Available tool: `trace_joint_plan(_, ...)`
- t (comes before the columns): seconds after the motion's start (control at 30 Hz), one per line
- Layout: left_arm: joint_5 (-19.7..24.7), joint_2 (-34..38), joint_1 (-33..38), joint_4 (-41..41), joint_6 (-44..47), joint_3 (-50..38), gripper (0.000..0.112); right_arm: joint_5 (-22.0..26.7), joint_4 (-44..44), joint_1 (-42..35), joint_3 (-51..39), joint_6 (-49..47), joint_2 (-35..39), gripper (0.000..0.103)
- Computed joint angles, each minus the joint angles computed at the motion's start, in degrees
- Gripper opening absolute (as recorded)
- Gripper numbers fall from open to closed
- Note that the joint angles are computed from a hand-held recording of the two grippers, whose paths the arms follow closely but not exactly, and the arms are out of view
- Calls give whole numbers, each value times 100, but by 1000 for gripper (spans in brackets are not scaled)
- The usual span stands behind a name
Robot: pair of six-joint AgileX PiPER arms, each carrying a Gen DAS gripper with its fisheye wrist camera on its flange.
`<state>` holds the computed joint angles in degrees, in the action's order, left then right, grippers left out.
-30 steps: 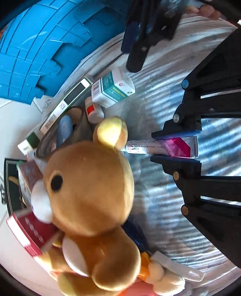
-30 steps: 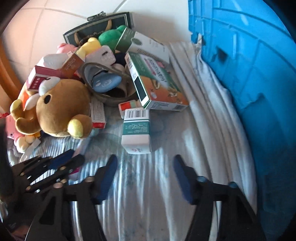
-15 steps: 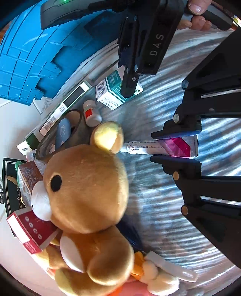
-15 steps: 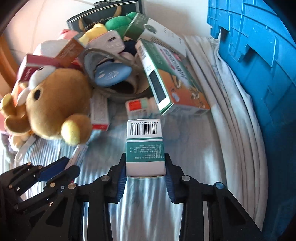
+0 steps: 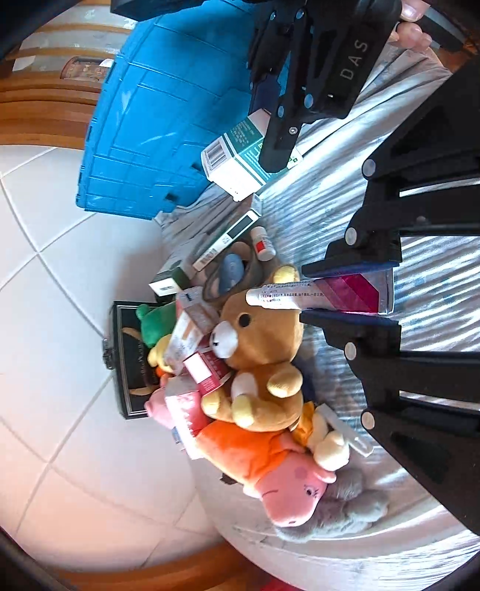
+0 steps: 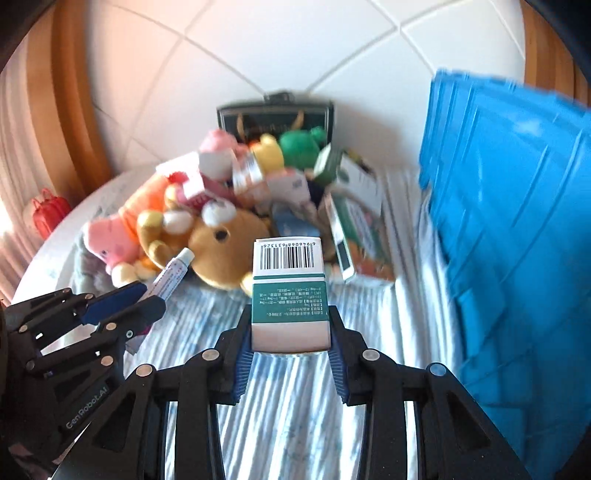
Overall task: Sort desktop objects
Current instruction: 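Carry the ointment tube and white-green box over the crate with both grippers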
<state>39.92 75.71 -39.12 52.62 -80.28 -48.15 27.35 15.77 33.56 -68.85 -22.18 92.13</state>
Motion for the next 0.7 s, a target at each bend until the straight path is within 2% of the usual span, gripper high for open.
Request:
trace_joint_plan(0.1,850,-229,-522,126,-59,-340,17,64,111,-40,31,-124,-490,35)
trace_joint_plan(0.17,1256,-337,-805,180,-10,-605,17,131,233,-100,24,-236,-801,35)
trace_joint_plan(0.27,1572,-312,-1065,346,68,-1076,17,324,522,-324,-98,-526,-1192,35)
trace_joint_plan(0.43,1817,69,-1377,681,294,-2078,17,385,655,-766,-482,-773,-1706,35)
trace_joint_plan(0.7,1814,1311,-1744,776,1094,-4220,17,708,1705,-2329,-1207,-1718,-1810,35)
